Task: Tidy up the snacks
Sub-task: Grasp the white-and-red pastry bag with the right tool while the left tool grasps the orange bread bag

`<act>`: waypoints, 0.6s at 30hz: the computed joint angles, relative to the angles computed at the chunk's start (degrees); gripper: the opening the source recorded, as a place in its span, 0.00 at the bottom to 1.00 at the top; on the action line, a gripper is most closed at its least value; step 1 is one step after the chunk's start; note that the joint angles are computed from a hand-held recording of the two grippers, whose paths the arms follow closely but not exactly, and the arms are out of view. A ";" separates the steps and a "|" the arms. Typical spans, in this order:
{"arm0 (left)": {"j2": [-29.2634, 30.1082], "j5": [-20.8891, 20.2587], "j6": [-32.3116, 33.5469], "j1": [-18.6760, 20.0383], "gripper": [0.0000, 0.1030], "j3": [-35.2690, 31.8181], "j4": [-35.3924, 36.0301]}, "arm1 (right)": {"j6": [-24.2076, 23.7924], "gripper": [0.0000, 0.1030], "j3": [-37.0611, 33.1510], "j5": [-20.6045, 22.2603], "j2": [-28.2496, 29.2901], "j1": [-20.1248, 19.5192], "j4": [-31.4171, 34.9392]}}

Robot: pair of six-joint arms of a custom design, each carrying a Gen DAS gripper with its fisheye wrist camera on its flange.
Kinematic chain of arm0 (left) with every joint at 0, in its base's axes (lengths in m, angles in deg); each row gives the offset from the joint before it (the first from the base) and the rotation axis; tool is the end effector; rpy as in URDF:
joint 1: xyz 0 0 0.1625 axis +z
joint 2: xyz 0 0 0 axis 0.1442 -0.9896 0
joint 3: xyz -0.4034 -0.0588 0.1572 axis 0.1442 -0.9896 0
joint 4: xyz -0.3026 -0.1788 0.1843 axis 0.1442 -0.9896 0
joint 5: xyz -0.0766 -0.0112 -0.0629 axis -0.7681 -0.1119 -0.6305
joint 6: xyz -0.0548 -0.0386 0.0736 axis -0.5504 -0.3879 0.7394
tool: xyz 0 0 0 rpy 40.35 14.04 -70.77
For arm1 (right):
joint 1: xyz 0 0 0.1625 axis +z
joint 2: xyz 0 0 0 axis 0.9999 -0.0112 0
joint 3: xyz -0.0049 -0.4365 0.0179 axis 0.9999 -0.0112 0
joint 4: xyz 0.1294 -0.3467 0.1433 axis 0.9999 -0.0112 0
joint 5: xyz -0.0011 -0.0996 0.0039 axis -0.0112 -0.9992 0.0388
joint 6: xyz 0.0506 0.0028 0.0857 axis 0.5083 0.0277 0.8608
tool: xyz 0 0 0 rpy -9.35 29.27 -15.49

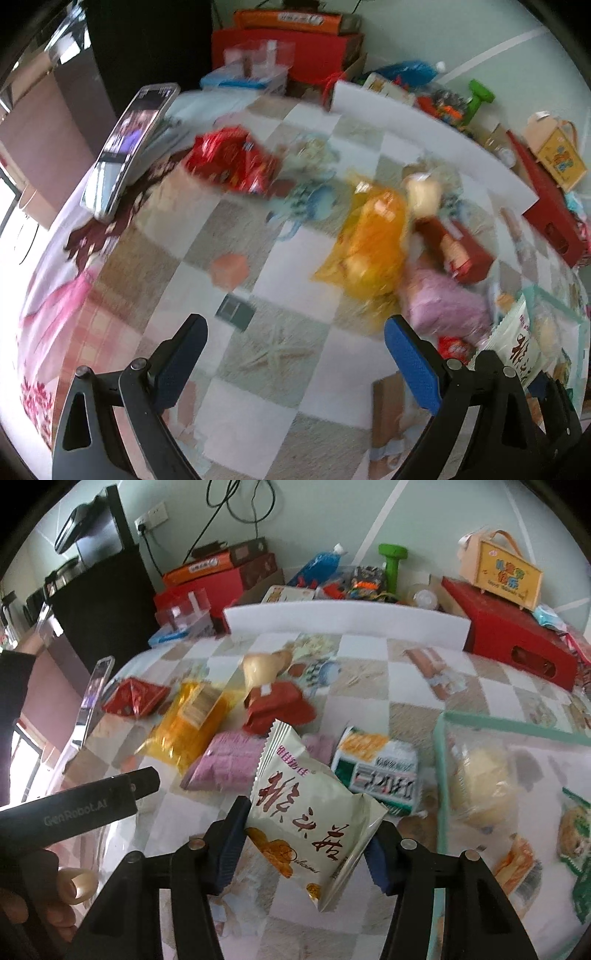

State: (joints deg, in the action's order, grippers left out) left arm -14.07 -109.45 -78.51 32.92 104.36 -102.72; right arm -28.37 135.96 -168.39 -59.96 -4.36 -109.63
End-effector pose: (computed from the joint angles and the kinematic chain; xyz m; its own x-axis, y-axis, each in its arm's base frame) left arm -0.3128 -0.5566 -0.0106 -0.6846 -0.4475 -0.5754 0.0005 0.7891 -0.6143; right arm 0.0517 -0.5682 0.2311 -0.7531 -0.3132 0.5786 -0.5431 0.7922 -0.2781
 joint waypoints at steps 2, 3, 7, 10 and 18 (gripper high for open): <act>0.38 1.77 1.84 -0.29 0.94 -0.12 -2.02 | 0.50 0.58 -0.54 0.86 -0.45 -0.31 0.07; 0.80 3.07 3.61 -0.50 0.94 -0.21 -3.88 | 0.77 0.58 -0.77 1.02 -0.61 -0.38 0.17; 2.38 5.73 8.29 -0.64 0.93 -1.27 -7.02 | 1.93 0.58 -1.84 1.19 -0.96 -0.77 0.58; 3.76 6.64 11.57 -0.30 0.83 -2.62 -8.96 | 2.76 0.58 -2.32 1.41 -1.28 -1.15 1.30; 6.27 6.49 17.49 1.58 0.68 -4.94 -13.01 | 2.60 0.58 -2.73 1.24 -1.12 -1.45 1.76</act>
State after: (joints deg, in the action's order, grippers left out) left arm -7.80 -102.96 -61.01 34.50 99.42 -115.72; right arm -25.77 133.23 -167.14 -61.08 -5.81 -107.87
